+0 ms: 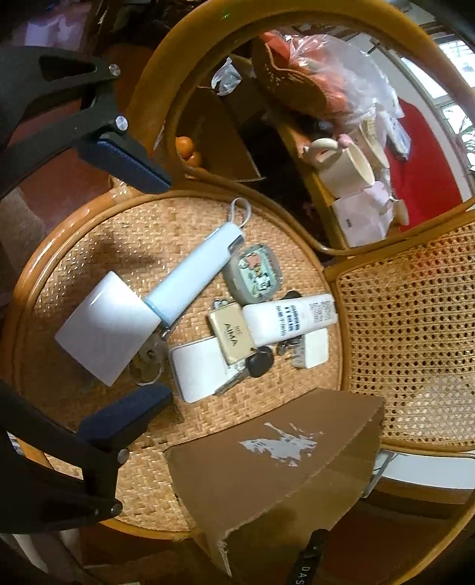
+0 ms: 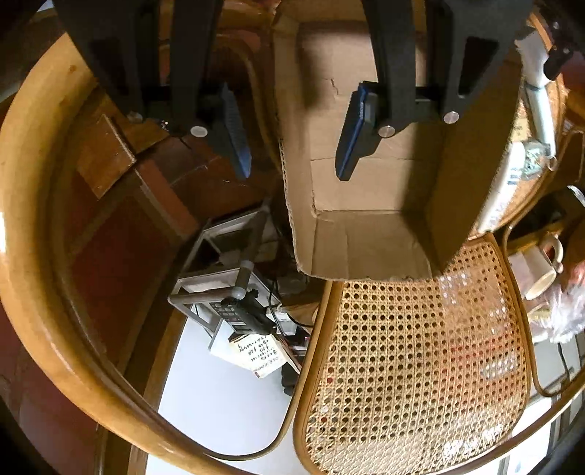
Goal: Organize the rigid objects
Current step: 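Lower the left tool toward the white charger while the right tool moves over the cardboard box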
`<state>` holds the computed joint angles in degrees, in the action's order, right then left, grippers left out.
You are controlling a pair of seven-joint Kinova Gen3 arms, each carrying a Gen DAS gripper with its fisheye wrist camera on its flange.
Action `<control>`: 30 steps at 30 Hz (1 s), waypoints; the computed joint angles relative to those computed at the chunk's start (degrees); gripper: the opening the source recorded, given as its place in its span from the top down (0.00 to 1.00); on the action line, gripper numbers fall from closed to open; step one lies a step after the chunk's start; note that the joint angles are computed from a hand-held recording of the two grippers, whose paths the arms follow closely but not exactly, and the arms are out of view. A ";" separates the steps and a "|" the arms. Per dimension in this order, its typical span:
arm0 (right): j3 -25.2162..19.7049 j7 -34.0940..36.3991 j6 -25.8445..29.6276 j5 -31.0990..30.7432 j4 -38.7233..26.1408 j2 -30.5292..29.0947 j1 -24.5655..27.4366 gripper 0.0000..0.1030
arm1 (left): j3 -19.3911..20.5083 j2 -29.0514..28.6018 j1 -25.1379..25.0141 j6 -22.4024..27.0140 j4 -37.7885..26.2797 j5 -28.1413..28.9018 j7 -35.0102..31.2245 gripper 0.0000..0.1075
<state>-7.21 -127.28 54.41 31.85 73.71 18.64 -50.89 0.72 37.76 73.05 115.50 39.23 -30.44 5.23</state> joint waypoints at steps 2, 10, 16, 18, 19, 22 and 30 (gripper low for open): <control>0.01 0.46 0.78 0.06 -0.34 0.55 -0.12 0.50 | 0.35 -0.41 -0.41 -1.07 0.94 0.81 0.25 0.04; 0.03 5.00 4.58 -5.09 -3.77 3.77 1.00 0.50 | 1.68 -1.33 -1.36 -3.75 3.13 2.61 0.84 0.04; -0.11 8.36 6.09 -8.47 -4.81 5.09 2.00 0.81 | 2.33 -1.90 -2.54 -5.75 5.25 4.70 1.28 0.04; 0.19 8.98 6.74 -8.63 -5.01 5.52 1.70 0.90 | 2.42 -1.72 -2.68 -5.66 5.23 4.76 1.48 0.04; -0.01 9.76 7.11 -9.54 -5.37 5.84 2.06 0.90 | 2.42 -1.47 -2.67 -5.32 4.87 4.65 1.32 0.04; 0.39 9.96 7.15 -10.12 -5.37 6.00 1.86 0.91 | 2.21 -0.35 -2.72 -3.75 3.42 4.65 0.71 0.04; 0.80 10.04 6.98 -9.07 -4.79 5.62 1.04 0.91 | 2.24 -1.01 -3.31 -6.63 6.88 7.10 4.40 0.04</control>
